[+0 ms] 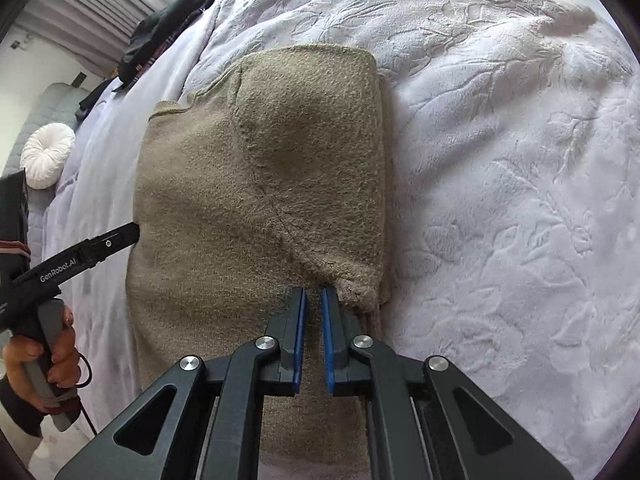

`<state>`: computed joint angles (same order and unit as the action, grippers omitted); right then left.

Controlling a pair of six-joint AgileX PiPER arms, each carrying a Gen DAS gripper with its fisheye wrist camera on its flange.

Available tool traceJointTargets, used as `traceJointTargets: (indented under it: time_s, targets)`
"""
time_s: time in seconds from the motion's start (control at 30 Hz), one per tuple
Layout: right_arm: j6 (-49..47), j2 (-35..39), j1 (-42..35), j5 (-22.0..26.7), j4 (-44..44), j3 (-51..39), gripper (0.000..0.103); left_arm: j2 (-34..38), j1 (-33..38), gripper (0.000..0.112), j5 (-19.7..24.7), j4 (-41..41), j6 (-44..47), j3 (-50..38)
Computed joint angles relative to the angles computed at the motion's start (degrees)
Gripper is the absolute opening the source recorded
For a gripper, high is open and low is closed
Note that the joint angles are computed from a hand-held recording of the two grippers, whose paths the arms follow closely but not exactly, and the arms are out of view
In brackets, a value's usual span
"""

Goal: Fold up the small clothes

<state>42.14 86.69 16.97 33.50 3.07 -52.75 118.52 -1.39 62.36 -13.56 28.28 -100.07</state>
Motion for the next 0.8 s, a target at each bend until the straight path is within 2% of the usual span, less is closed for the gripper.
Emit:
traceJointTargets:
  time_s: [0.17,0.33,0.7,0.77,0.8]
  targets:
    - [-4.0,-4.9,-2.1,-0.3,6.0,3.2,0.008,-0.3,-0.3,0.082,0.7,0.6,-0.3,-0.5]
    - [-1.8,-8.5,-2.2,0.6,6.9,5.0,0.012,-0.8,0.2,0.082,2.0,1.1,-0.6,-0.6]
    - [-2.5,-10.5,-3.0,1.1,11.6,7.4,0.012,-2.4,-0.1,0.082,3.7,2.3,-0.7,0.4]
    - [-2.0,-10.7,-2.9,1.3,11.5,7.7,0.016,-2.9,-0.1,0.082,4.1,2.3,-0.5,0.7]
    - [-1.8,-10.8,-2.9,1.4,11.4,7.8,0.022,-3.0,-0.1,0.082,4.2,2.3,-0.5,0.9]
